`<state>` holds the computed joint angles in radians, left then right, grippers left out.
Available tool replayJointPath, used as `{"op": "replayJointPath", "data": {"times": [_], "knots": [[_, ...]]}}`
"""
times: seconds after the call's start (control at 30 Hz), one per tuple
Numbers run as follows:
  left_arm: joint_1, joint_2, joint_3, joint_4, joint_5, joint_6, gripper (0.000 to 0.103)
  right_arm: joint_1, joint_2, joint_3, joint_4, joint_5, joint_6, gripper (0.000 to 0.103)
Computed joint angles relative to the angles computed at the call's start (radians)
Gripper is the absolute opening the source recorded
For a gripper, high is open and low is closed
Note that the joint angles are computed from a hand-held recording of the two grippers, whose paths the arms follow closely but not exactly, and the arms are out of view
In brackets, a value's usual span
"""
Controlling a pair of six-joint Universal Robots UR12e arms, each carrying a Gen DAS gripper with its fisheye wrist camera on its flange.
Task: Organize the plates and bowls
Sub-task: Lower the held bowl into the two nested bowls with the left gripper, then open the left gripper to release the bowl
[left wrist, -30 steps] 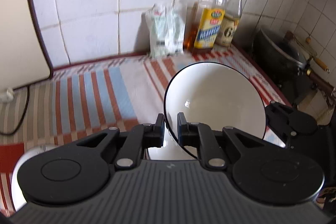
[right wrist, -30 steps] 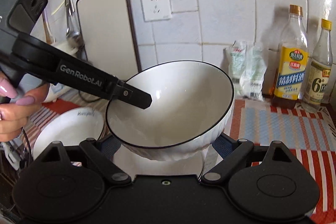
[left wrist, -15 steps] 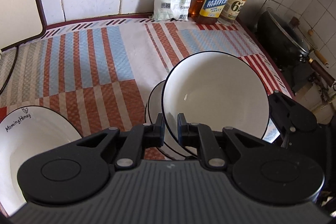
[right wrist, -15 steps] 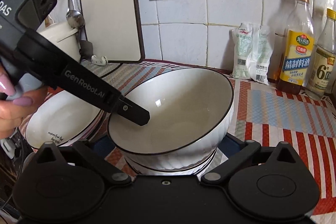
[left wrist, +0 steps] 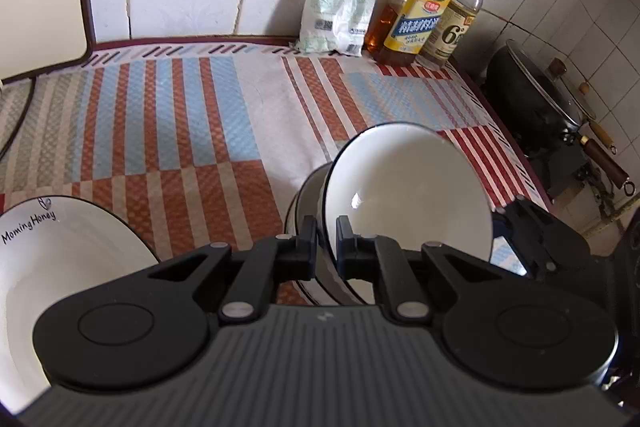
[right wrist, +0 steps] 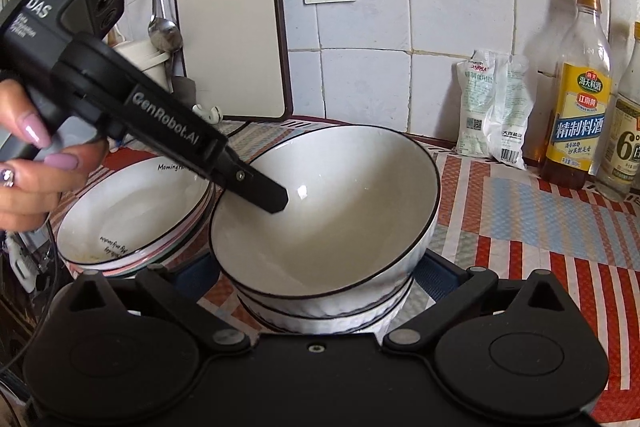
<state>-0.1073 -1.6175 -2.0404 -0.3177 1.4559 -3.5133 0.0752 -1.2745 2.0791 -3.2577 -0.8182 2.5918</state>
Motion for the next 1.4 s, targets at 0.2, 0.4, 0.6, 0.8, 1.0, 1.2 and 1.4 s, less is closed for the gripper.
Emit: {"op": "replayJointPath", "data": {"times": [0.2,0.4,0.6,0.8,1.0,1.2,1.4], "knots": [[-0.012,-0.007,-0.001,0.029,0.041,-0.013,0.009,-0.012,0.015,0.015,-0.098,0.029,0.028,0.103],[-0.031,-0.021,-0.004,0.089,0.094,-0.025,0.011,-0.019,0.045,0.011,-0.199,0.056,0.082,0.103],[-0.077,-0.028,0.004,0.097,0.212,0.057,0.011,-0.023,0.054,0.007,-0.189,0.085,0.088,0.103],[-0.091,-0.032,0.018,0.066,0.268,0.09,0.012,-0.015,0.05,0.003,-0.19,0.061,0.097,0.103],[-0.074,-0.019,0.003,0.066,0.207,0.043,0.036,-0.012,0.049,0.014,-0.217,0.042,0.095,0.103],[-0.074,0.002,-0.025,0.123,0.157,0.027,0.05,-0.021,0.011,0.043,-0.232,0.027,0.115,0.103],[-0.1,0.016,-0.069,0.262,0.205,0.062,0.058,-0.042,-0.011,0.081,-0.311,0.027,0.129,0.103]]}}
